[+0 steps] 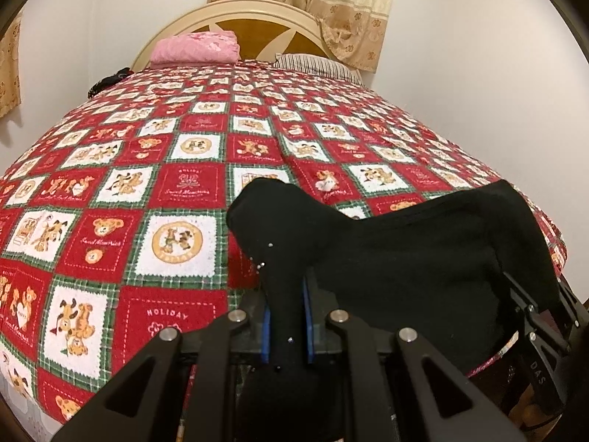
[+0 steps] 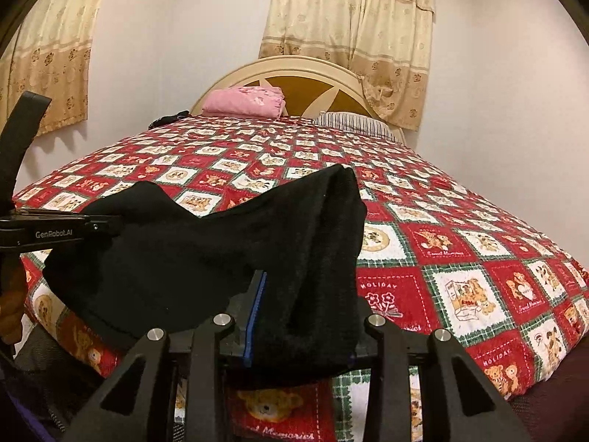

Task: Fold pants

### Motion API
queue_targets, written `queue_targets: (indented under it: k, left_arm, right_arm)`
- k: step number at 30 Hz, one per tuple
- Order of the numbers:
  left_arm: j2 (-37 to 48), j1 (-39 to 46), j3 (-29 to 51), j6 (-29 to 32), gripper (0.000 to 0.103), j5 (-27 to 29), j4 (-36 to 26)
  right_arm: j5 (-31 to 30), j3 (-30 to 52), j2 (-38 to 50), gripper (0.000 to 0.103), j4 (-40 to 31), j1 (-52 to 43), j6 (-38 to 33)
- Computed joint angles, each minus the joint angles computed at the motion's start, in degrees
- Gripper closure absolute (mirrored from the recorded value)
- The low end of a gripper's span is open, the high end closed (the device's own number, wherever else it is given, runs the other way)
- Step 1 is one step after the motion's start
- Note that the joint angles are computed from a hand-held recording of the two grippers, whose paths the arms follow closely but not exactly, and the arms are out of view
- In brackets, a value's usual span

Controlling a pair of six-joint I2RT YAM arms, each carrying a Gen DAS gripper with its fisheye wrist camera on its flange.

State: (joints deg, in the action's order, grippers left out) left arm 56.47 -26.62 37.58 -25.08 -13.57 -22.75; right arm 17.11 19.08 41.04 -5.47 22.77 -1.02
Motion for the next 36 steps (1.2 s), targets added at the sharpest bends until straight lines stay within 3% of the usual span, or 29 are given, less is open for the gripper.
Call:
queue_targets:
  k: [13,24,36]
  left_arm:
    - [-0.79,8.12,0.90,3.54,0.089,3.63,0.03]
    - [-4.31,24.19,1.00,9.17,0.089,10.11,-0.80]
    - [-4.69,45.38,2.92,16.98,0.089,18.35,-1.29]
  right_arm:
    - [1.62,4.47,9.38,0.068,6.46,4.96,4.07]
    - [2.35,12.54,22.98,0.068,15.00,12.68,2.55]
    - [-1.22,25.29,40.19,0.068,20.46,17.94,-0.03]
